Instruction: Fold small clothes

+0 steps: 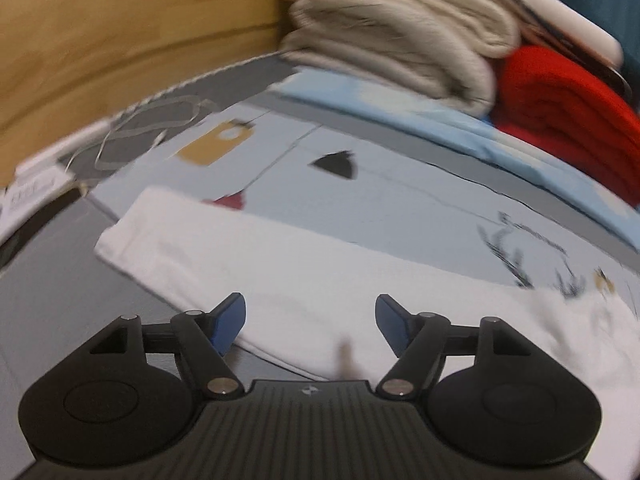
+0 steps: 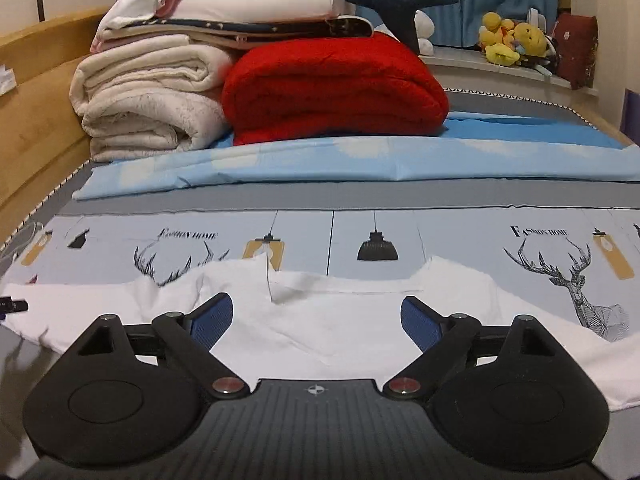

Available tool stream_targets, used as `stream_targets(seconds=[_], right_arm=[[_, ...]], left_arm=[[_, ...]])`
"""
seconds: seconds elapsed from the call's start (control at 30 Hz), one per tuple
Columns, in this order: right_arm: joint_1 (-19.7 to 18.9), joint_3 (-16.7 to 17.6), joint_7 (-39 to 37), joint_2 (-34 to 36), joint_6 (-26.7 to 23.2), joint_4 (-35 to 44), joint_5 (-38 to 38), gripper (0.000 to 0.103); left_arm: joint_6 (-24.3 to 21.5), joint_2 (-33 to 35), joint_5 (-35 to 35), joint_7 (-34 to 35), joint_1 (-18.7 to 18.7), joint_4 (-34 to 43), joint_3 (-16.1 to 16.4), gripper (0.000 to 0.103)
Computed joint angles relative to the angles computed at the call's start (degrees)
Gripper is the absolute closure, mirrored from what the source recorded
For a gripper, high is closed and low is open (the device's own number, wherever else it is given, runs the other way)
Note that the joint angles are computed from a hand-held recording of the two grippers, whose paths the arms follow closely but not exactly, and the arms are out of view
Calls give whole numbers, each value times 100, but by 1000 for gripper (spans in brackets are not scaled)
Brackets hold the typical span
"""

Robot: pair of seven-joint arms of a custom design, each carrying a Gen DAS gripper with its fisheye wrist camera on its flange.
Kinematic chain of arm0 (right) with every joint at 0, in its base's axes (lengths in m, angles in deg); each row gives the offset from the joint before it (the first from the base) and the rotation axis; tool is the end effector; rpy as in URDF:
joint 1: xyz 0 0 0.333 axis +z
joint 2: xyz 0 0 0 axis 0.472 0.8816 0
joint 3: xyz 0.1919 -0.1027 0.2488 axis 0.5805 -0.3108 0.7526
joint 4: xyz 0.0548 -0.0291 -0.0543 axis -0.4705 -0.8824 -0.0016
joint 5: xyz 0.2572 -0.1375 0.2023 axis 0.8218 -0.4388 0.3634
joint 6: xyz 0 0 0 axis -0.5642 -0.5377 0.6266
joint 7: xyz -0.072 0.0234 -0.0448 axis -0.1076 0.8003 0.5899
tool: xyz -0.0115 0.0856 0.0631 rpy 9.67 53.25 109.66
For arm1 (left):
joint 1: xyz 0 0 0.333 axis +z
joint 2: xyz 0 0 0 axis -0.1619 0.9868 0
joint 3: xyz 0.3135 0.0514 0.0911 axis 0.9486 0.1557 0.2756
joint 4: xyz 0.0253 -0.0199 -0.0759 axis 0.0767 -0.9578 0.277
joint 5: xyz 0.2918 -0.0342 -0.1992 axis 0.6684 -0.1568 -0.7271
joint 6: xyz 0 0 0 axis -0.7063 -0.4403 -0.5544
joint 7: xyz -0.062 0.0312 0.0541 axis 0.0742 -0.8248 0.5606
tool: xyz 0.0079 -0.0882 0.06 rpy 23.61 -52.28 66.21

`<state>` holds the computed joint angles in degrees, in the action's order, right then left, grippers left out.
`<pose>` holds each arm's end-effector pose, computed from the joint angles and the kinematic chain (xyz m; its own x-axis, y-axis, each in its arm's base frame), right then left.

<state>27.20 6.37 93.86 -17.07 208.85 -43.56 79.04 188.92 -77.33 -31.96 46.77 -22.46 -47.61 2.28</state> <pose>0.6932 0.0595 0.6249 0.5386 -0.8193 -0.1968 -0.6215 -0.2286 -0.7493 0.4765 -0.1992 0.5409 0.8257 -0.5595 0.0718 -0.3687 -0.6317 -0.6820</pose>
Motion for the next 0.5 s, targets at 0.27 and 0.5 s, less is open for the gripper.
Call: stream_targets(seconds=[0.27,0.5], right_arm=[[-19,19,166,330,33,481,-125,21],[-53,-34,239,492,9,608,-411,45]], left_arm=[[1048,-1141,-543,-1490,707,-1471,212,28],[1018,-1429,-813,-2047,1145,-1905,38,67]])
